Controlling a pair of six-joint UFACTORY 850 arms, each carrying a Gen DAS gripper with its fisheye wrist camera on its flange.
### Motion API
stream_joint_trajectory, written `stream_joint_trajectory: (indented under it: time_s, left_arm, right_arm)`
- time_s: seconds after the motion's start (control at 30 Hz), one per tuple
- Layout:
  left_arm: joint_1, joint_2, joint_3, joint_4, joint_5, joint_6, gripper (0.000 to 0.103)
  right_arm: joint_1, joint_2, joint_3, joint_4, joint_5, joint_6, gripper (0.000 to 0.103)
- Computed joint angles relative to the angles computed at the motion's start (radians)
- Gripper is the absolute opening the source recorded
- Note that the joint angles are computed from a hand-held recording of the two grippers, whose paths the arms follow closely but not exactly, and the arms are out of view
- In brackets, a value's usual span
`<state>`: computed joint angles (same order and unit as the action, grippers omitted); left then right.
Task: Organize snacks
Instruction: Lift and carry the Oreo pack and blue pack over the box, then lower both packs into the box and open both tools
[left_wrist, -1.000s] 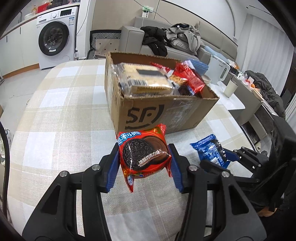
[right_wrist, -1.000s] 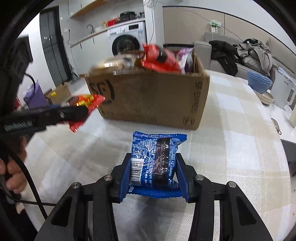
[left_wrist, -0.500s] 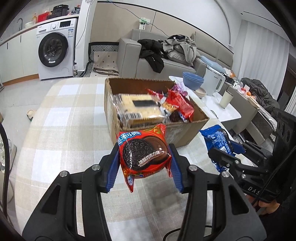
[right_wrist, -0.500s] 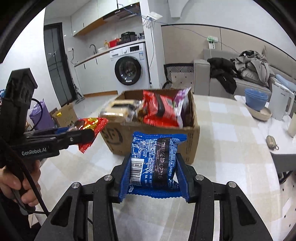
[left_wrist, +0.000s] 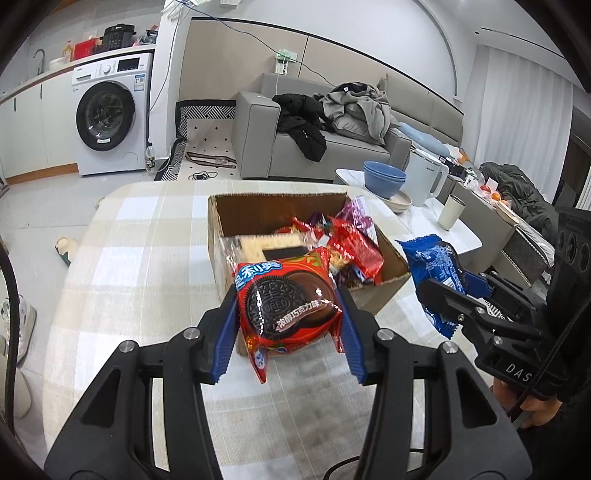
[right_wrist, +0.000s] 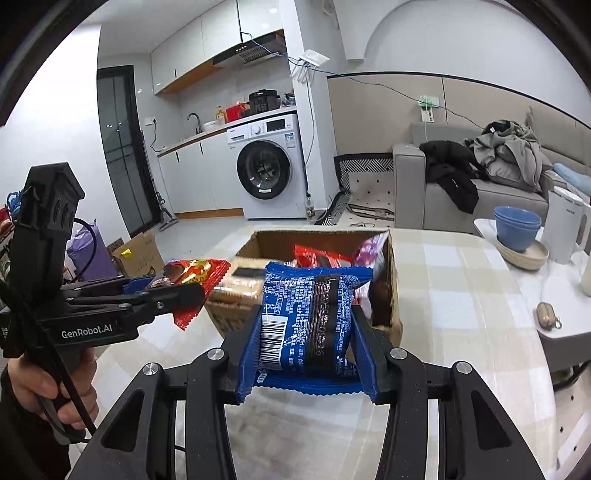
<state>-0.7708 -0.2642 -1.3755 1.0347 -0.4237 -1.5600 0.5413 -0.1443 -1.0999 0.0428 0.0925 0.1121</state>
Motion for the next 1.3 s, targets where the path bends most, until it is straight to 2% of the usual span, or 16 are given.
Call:
stream_joint_trajectory:
  time_s: [0.1, 0.37, 0.5, 0.6, 0.83, 1.03, 1.23, 1.3]
  left_arm:
    - [0.004, -0.014, -0.027, -0.016, -0.01, 0.027, 0.046]
    - [0.028, -0.063, -0.101, -0.06, -0.009, 0.098, 0.047]
    - [0.043, -0.101, -0.149, -0.095, -0.01, 0.142, 0.047]
    - [0.053, -0.125, -0.179, -0.105, -0.01, 0.162, 0.047]
    - [0.082, -0.179, -0.248, -0.161, -0.007, 0.23, 0.047]
    - [0.102, -0.226, -0.305, -0.204, -0.009, 0.282, 0.047]
    - [0.125, -0.287, -0.372, -0.278, -0.012, 0.355, 0.047]
    - [0.13, -0.312, -0.399, -0.304, -0.018, 0.383, 0.047]
  right_arm:
    - [-0.005, -0.011, -0.012, -0.095, 0.01, 0.09, 0.045]
    - [-0.016, -0.046, -0.057, -0.19, 0.042, 0.191, 0.045]
    - [-0.018, -0.069, -0.077, -0.114, 0.065, 0.139, 0.045]
    - [-0.018, -0.084, -0.093, -0.115, 0.07, 0.148, 0.045]
    - [-0.026, -0.118, -0.136, -0.24, 0.068, 0.276, 0.046]
    - [-0.038, -0.151, -0.178, -0.266, 0.054, 0.311, 0.046]
    - [-0.043, -0.204, -0.248, -0.412, 0.019, 0.452, 0.046]
    - [-0.044, -0.224, -0.271, -0.532, 0.002, 0.568, 0.046]
